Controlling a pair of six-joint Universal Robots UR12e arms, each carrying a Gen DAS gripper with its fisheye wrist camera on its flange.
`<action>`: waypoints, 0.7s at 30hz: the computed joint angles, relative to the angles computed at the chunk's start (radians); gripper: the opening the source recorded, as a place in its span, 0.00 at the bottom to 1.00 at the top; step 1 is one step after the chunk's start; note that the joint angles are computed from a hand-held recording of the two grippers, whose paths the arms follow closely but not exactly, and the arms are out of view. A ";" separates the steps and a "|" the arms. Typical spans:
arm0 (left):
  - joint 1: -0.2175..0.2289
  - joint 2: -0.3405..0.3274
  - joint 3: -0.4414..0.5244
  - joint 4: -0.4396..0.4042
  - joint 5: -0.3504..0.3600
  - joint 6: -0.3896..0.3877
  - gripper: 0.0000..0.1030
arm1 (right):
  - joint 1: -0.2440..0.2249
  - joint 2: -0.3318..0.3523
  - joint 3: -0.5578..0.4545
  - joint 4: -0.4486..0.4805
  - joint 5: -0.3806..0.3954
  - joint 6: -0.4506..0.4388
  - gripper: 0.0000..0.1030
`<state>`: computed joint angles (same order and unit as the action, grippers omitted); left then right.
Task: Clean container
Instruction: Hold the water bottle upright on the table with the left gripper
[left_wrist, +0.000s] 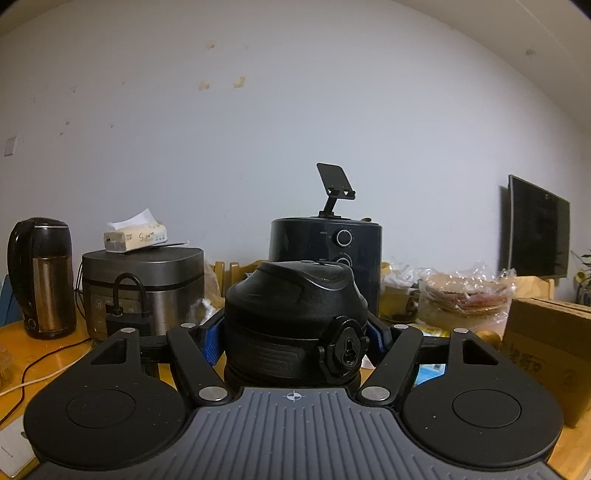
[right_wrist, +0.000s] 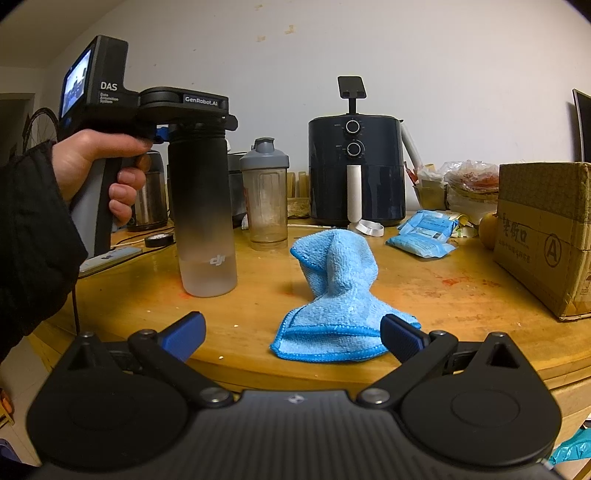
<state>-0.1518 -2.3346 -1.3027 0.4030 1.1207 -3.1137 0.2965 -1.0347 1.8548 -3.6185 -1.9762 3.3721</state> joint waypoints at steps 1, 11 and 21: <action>0.000 0.000 0.000 0.000 -0.001 0.002 0.66 | 0.000 0.000 0.000 0.001 -0.001 -0.001 1.00; -0.001 0.001 0.001 -0.006 0.002 0.005 0.66 | 0.000 0.002 -0.005 0.006 -0.011 -0.008 1.00; -0.002 0.001 0.001 -0.009 0.003 0.006 0.67 | -0.005 0.002 -0.017 0.029 -0.025 -0.022 1.00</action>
<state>-0.1539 -2.3338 -1.3012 0.3944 1.1238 -3.1081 0.2918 -1.0322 1.8376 -3.5896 -2.0009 3.3500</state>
